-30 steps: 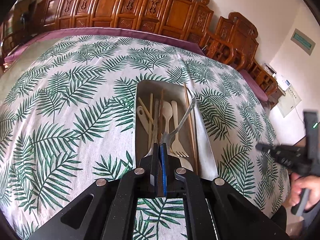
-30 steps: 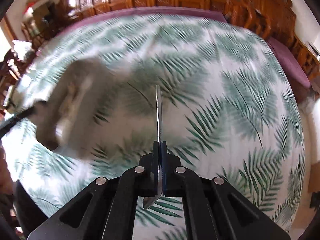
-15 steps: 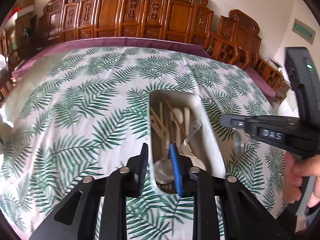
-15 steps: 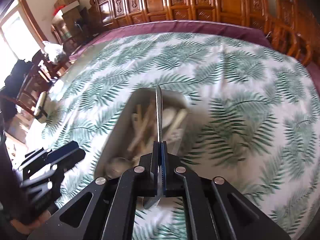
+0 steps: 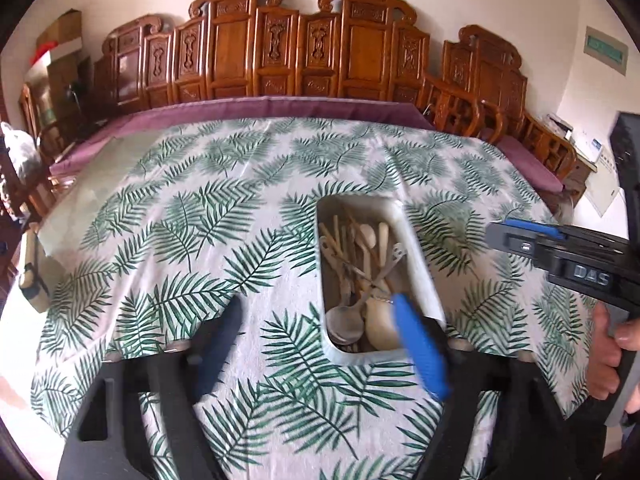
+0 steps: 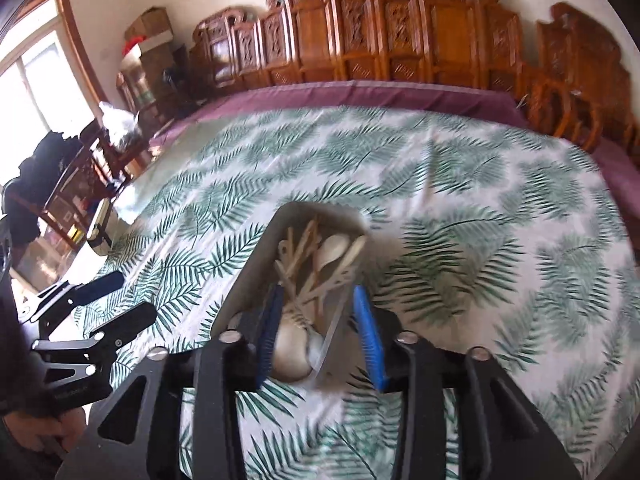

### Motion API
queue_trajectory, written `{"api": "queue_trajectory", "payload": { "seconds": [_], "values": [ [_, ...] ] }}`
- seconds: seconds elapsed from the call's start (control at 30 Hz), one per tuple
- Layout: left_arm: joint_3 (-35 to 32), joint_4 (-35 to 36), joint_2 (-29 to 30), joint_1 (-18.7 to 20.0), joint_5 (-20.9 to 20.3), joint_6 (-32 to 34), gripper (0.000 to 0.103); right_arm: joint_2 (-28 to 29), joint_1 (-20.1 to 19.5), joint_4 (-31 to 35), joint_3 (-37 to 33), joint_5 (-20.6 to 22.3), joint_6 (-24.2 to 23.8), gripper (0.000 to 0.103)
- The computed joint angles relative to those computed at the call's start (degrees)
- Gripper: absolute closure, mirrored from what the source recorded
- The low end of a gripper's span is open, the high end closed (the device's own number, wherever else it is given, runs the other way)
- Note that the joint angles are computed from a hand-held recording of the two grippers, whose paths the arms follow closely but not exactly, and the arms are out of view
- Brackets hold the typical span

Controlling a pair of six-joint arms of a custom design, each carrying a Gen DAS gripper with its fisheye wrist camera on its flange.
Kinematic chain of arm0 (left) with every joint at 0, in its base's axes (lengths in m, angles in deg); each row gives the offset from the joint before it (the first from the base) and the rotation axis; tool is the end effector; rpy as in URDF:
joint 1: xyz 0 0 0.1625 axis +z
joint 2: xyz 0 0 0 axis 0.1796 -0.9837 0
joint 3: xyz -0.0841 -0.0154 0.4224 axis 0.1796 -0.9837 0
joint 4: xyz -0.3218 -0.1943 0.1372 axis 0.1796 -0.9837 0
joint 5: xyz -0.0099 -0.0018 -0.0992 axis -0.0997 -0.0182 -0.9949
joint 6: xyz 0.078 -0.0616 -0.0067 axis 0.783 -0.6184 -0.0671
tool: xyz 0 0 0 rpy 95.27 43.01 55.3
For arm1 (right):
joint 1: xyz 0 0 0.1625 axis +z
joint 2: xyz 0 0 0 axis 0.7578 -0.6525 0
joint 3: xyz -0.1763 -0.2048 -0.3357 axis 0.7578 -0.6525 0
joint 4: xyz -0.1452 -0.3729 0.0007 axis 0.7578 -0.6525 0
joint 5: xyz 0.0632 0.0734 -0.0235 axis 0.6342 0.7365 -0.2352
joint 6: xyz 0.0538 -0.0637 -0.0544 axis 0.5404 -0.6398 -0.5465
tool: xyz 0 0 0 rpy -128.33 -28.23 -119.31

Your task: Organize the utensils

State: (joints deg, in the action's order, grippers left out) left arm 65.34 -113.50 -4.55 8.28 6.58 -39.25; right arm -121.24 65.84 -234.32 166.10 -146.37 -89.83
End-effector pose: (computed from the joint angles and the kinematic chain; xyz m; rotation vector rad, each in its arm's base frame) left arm -0.3087 -0.3310 0.2498 0.1962 2.2264 -0.9478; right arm 0.3170 -0.4507 0.2563 0.8974 -2.5738 0.5883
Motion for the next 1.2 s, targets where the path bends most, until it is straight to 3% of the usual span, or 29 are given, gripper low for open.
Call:
{"api": "queue_trajectory", "payload": {
  "seconds": [0.13,0.23,0.4,0.83,1.2],
  "values": [
    [-2.22,5.14,1.25,-3.25,0.76,-4.04,0.009,-6.66,0.76,-3.58,3.92,-1.91,-1.3,0.029],
    [-4.31,8.68,2.45,-5.96,1.57,-6.59,0.008,-10.99,1.17,-5.36,5.75,-2.92,-2.42,0.013],
    [-8.24,13.6,5.02,-9.11,2.47,-9.29,0.008,-16.91,2.41,-6.79,7.37,-4.31,-2.93,0.003],
    [-16.31,24.95,9.53,-15.34,5.56,-18.19,0.008,-26.4,8.85,-10.98,10.33,-9.85,-3.81,0.003],
    [-18.1,28.73,11.12,-17.19,6.19,-19.87,0.008,-27.78,10.18,-11.44,11.44,-11.33,-2.95,0.003]
  ]
}}
